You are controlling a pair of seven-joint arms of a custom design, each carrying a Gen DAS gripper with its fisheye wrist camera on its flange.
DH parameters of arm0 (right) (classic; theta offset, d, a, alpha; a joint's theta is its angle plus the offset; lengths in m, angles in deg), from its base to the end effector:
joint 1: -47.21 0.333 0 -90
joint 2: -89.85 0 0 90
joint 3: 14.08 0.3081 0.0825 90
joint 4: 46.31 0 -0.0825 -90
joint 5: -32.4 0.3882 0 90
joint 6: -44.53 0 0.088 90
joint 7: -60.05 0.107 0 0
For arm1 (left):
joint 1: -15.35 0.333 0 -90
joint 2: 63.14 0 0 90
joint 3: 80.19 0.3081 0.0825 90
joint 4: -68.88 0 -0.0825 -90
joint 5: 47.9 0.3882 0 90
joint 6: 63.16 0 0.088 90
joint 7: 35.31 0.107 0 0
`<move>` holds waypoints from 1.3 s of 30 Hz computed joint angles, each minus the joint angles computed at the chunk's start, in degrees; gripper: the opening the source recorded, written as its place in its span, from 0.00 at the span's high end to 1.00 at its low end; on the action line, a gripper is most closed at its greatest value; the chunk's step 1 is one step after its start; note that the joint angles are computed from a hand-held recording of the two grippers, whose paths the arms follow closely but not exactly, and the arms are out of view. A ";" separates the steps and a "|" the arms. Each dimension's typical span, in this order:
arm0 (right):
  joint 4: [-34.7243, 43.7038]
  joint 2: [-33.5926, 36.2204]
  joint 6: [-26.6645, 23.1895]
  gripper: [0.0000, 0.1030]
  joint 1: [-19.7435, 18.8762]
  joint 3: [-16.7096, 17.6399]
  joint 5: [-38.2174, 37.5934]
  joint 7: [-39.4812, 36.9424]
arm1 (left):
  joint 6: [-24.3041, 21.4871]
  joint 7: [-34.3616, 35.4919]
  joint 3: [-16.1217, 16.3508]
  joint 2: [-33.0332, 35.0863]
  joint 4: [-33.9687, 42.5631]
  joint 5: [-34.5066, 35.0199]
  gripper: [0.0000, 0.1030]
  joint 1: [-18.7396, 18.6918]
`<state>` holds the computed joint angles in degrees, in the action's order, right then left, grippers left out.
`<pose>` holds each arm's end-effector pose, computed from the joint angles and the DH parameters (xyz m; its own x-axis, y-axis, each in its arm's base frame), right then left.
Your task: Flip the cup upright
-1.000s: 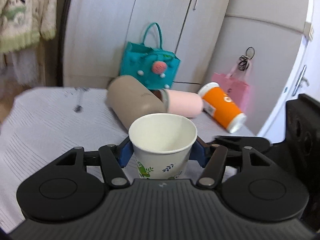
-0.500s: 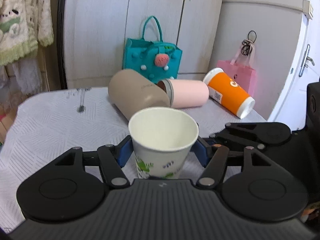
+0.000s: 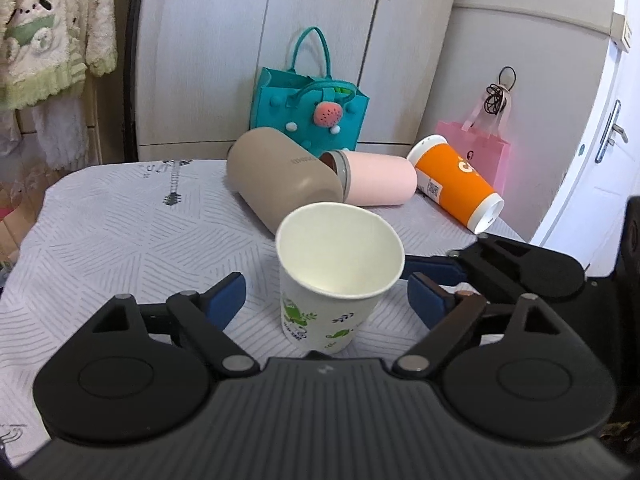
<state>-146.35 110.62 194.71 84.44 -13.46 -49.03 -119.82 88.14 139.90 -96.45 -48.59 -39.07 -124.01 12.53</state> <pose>0.5243 0.4355 0.3969 0.1354 -0.9811 0.1384 -0.4938 -0.1879 -0.8490 0.6224 -0.1772 0.4079 -0.7224 -0.6605 0.2046 -0.4910 0.2816 -0.8244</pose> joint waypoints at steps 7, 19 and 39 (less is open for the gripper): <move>-6.05 -5.47 -4.71 0.16 0.94 1.89 -1.82 6.96 | 0.74 2.27 1.27 -4.47 -4.44 -4.28 0.08 0.51; -13.83 -11.79 -15.59 0.13 2.02 8.45 -7.17 23.37 | 9.28 15.26 4.59 -13.23 -14.08 -17.26 0.04 -3.82; -14.63 -15.38 -36.50 0.00 6.94 14.02 0.72 25.08 | 8.99 14.37 7.78 -24.97 -24.97 -20.46 0.00 -6.04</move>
